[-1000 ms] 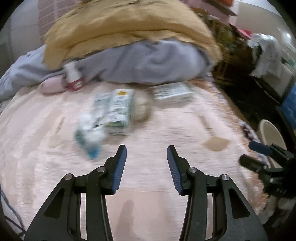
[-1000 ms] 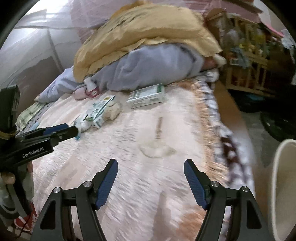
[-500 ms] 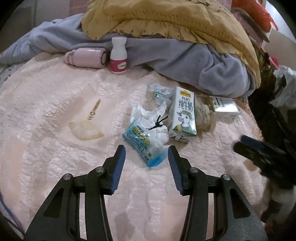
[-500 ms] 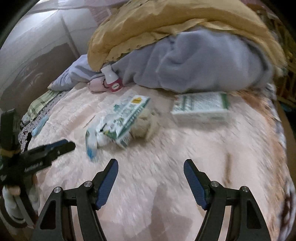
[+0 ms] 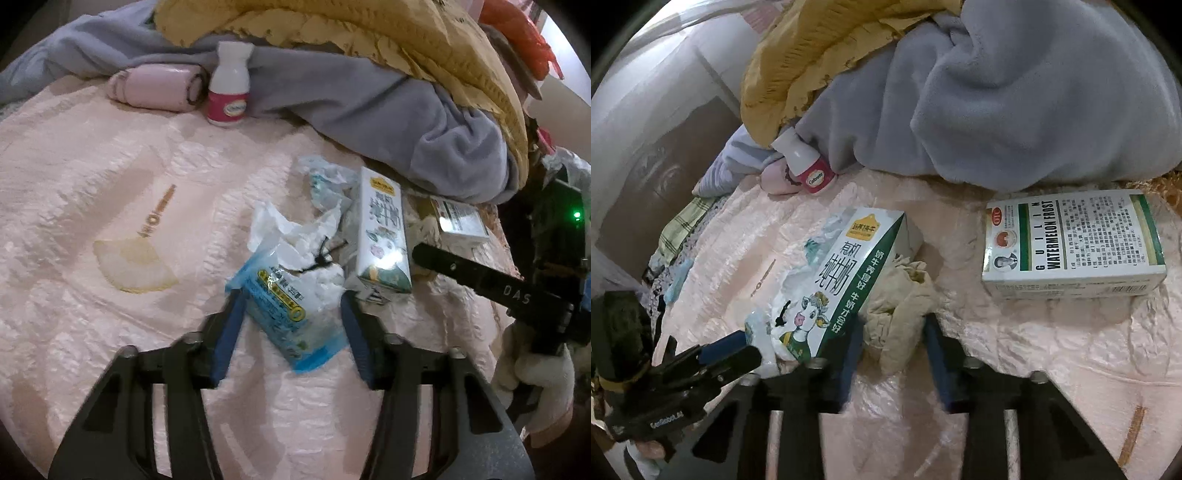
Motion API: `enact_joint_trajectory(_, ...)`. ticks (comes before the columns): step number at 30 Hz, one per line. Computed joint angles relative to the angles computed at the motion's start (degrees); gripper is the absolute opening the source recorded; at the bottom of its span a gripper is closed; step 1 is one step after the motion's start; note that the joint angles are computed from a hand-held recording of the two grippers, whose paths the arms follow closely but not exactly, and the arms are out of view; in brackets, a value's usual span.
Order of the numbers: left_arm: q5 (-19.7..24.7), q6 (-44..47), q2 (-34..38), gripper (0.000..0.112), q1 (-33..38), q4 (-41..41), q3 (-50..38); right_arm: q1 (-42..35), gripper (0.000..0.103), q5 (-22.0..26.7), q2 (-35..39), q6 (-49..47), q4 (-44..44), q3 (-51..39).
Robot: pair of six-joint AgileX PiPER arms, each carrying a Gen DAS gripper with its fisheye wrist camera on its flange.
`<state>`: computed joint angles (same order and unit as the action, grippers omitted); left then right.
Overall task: Collect trash
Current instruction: 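Grasp the blue wipes packet with left gripper while right grasps beige glove, then carry the wipes packet and glove in both grippers over the bucket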
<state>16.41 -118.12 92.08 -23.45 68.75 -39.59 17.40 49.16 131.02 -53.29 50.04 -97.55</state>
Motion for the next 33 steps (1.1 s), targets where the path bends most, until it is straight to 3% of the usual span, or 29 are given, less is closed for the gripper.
enact_joint_trajectory(6, 0.7, -0.1, -3.1, 0.019, -2.8, -1.4, 2.1, -2.2, 0.023, -2.2, -7.0, -8.6, 3.5, 9.0)
enact_joint_trajectory(13, 10.4, 4.0, -7.5, 0.019, -13.5, -8.7, 1.2, -7.7, 0.023, -1.2, -16.3, -17.7, 7.3, 21.6)
enact_joint_trajectory(22, 20.2, 3.0, -3.8, 0.019, -26.0, -10.7, -5.2, -14.5, 0.023, 0.9, -25.7, -26.7, 9.7, 35.7)
enact_joint_trajectory(33, 28.2, 6.7, 2.3, 0.019, -34.1, -13.2, -15.5, -23.2, 0.023, 4.8, -32.8, -32.3, 9.1, 43.6)
